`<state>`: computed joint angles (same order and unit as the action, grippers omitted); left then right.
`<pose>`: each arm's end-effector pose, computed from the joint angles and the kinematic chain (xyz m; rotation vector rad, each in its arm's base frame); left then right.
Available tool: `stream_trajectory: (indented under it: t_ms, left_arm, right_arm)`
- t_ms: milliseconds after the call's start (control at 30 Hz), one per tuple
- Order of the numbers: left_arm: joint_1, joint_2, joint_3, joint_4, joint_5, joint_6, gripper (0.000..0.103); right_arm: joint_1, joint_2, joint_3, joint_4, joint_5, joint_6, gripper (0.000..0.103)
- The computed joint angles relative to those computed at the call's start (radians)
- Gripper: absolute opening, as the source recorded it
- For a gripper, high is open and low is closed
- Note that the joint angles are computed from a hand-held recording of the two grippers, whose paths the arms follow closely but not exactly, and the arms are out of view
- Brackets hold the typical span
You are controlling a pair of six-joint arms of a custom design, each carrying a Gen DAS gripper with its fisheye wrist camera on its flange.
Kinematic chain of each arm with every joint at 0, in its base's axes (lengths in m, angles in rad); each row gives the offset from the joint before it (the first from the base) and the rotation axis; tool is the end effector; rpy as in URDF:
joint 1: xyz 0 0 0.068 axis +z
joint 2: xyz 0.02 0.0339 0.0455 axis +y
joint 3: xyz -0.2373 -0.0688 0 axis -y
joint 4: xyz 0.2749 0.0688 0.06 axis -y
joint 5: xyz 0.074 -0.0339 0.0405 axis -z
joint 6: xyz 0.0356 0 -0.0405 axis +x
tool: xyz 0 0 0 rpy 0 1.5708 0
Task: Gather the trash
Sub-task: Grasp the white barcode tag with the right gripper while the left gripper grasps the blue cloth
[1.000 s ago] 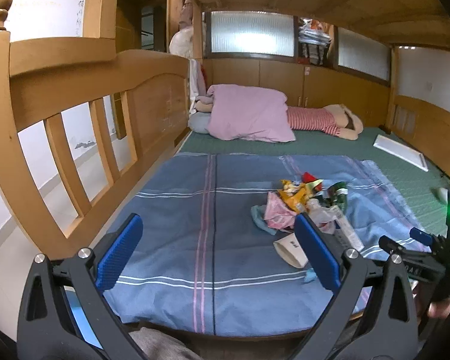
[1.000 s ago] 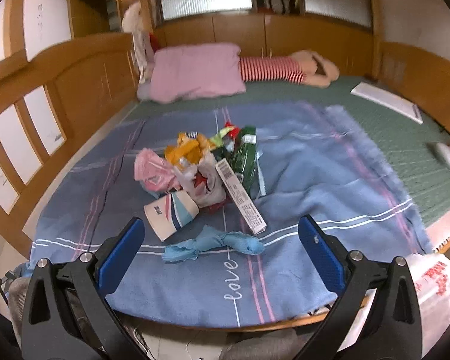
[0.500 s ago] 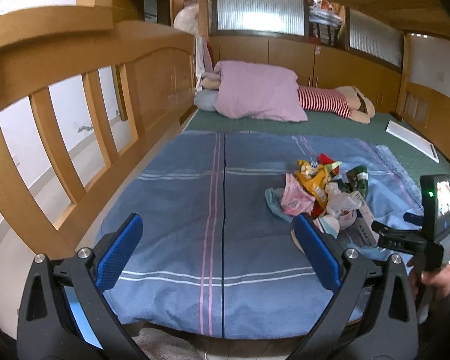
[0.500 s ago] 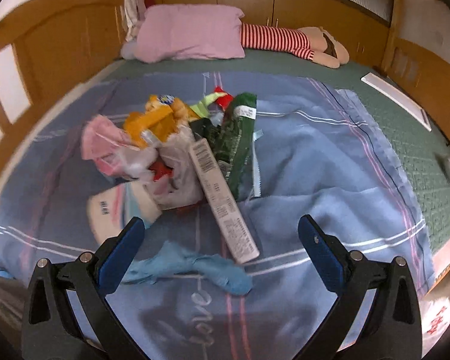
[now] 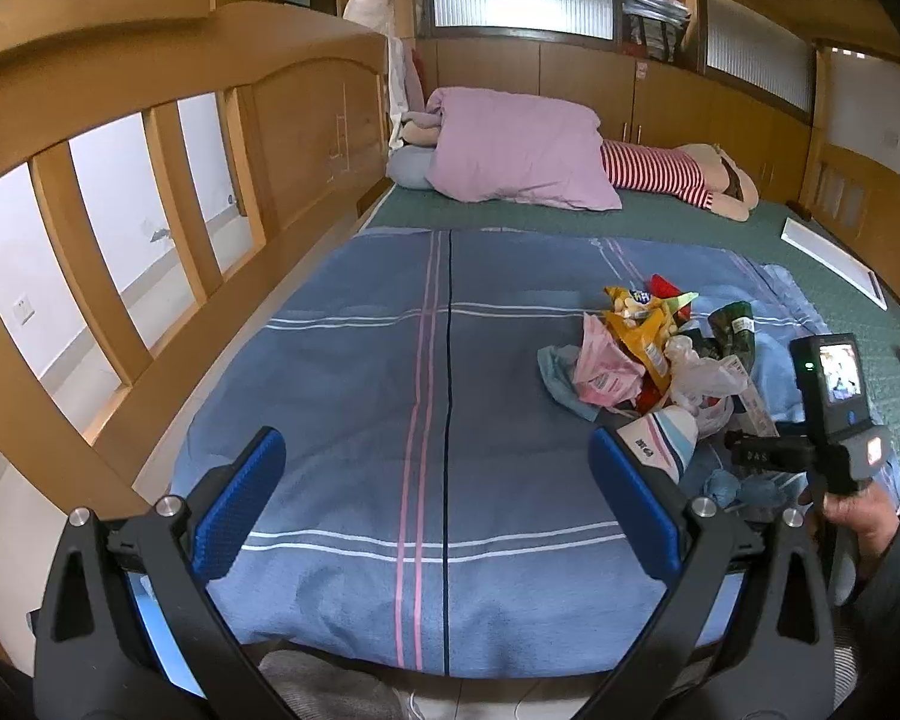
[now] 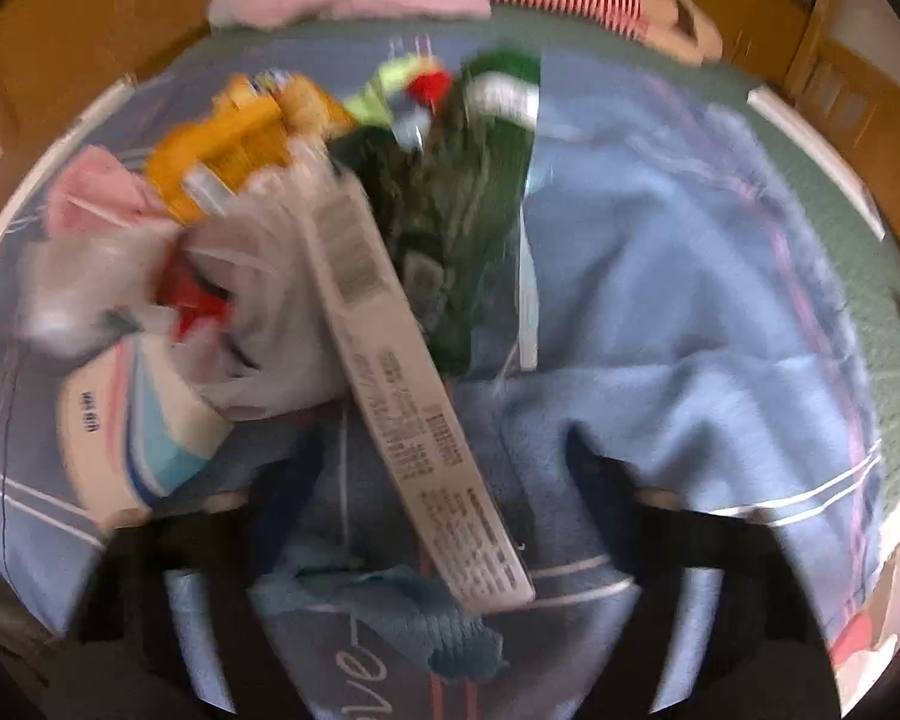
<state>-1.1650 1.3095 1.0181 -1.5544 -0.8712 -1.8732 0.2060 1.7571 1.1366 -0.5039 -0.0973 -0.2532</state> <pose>0.1091 -0.1849 0.2280 -0.6472 2.1706 0.3667 0.3612 0.0790 0.1370 -0.6414 2.6135 0.1166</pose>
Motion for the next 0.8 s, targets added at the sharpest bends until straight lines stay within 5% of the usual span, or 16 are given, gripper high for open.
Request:
stream_trajectory:
  t_ms: [133,267,467,600,700,800]
  left_arm:
    - [0.024,-0.012,-0.022,0.04,0.002,0.046,0.1]
    - [0.058,-0.008,-0.047,0.166,-0.008,0.185,0.1]
    - [0.098,0.092,-0.075,0.647,0.041,0.678,0.1]
    - [0.118,0.286,0.007,0.995,0.137,1.056,0.1]
    - [0.154,0.447,0.102,1.154,0.211,1.247,0.1]
    - [0.204,0.575,0.178,1.234,0.295,1.314,0.1]
  right_arm:
    - [-0.021,0.063,0.059,-0.033,0.01,0.043,0.026]
    - [-0.091,-0.042,0.019,-0.067,-0.119,0.079,0.026]
    - [-0.273,-0.347,-0.119,-0.198,-0.264,-0.026,0.026]
    - [-0.446,-0.455,-0.14,-0.332,-0.333,-0.157,0.026]
    - [-0.617,-0.5,-0.134,-0.425,-0.381,-0.263,0.026]
    - [-0.76,-0.479,-0.105,-0.473,-0.42,-0.343,0.026]
